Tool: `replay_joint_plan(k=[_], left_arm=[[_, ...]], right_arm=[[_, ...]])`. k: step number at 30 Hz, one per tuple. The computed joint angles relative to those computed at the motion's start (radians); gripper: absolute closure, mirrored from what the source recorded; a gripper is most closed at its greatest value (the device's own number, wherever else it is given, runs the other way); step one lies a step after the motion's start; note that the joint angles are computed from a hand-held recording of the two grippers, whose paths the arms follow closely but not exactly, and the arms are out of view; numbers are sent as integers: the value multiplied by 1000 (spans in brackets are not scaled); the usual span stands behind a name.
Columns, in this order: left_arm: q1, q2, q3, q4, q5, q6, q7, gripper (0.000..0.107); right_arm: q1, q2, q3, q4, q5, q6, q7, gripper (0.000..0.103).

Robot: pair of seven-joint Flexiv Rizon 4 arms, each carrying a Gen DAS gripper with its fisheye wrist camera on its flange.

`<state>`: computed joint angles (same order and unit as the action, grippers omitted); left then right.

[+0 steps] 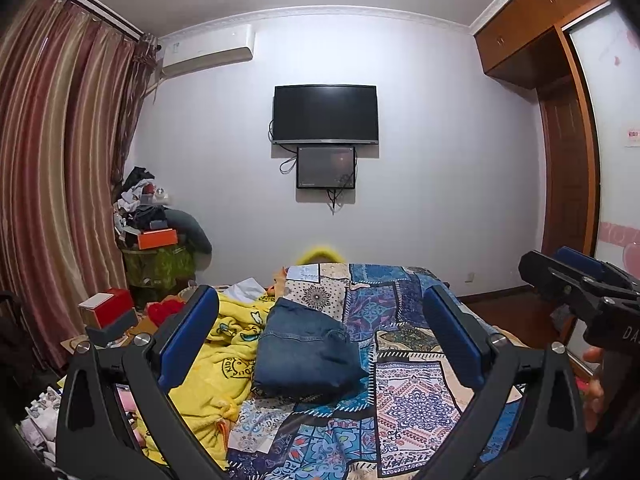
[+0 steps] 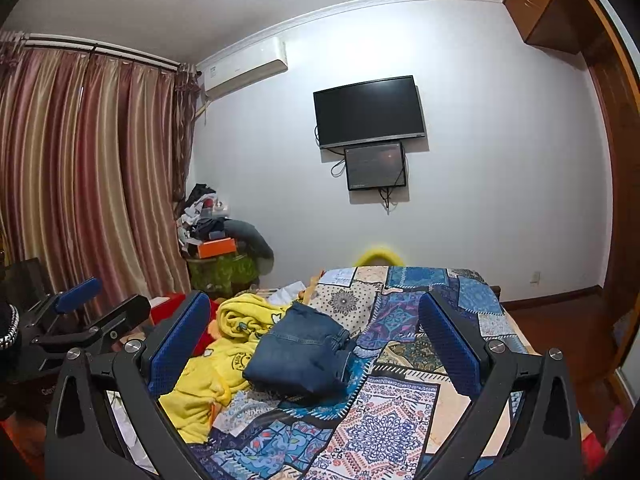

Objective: Fold large clothes

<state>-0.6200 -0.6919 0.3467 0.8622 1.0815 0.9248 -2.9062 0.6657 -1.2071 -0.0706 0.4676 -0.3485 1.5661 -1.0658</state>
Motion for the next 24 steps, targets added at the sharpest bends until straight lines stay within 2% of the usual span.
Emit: replay_joint_plan(k=[10,24], left_arm=[[16,-4,-7,-4,-28,31,11,4],[23,-15,-6,-6,-52,47,18,4]], right_arm=[[2,-12,-4,-24,7,-9,13,0],[5,-57,54,-112,33,-69,-49,0]])
